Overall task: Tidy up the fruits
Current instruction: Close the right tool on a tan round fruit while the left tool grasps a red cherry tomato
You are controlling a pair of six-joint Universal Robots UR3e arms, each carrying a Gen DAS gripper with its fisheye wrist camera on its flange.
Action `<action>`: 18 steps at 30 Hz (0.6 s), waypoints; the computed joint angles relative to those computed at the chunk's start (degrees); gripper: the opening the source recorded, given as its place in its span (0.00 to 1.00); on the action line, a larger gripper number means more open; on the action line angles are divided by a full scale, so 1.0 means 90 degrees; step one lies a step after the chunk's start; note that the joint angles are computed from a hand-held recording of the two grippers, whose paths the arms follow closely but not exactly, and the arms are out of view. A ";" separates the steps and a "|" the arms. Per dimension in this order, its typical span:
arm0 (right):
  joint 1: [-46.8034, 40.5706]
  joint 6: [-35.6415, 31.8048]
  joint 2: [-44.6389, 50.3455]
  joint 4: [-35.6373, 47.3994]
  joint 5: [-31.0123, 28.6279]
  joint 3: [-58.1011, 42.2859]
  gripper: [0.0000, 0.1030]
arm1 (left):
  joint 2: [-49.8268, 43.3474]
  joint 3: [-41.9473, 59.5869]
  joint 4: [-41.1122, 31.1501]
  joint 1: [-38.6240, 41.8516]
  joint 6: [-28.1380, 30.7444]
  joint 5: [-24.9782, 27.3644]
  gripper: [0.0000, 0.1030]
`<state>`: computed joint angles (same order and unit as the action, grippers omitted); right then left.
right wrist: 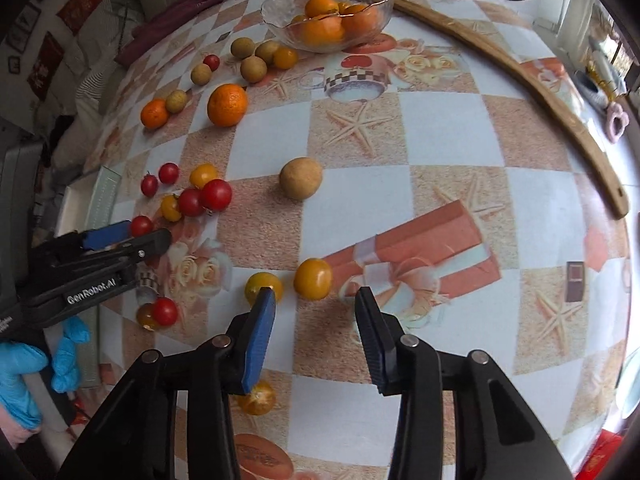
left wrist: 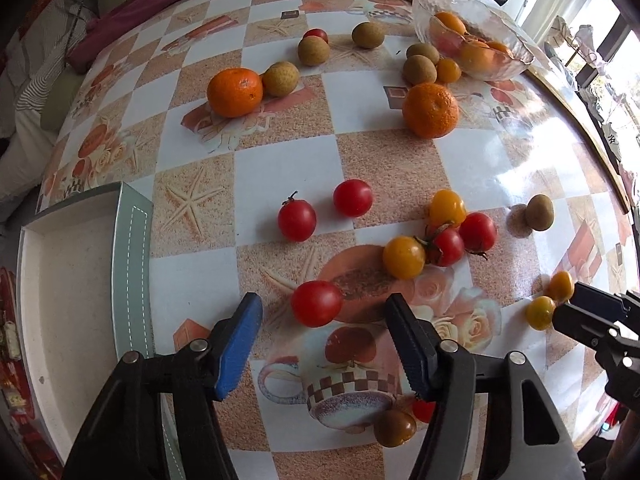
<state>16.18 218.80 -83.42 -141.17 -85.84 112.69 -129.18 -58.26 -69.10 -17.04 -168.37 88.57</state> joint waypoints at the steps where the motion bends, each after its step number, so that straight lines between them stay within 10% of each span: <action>1: -0.0131 -0.0044 0.0014 -0.0301 0.0248 0.0131 0.44 | 0.0007 -0.0008 0.0002 -0.0021 -0.0031 0.0002 0.65; 18: -0.0702 0.0155 0.0570 -0.0619 0.0405 -0.0260 0.40 | 0.0062 -0.0096 0.0060 0.0023 -0.0029 -0.0033 0.61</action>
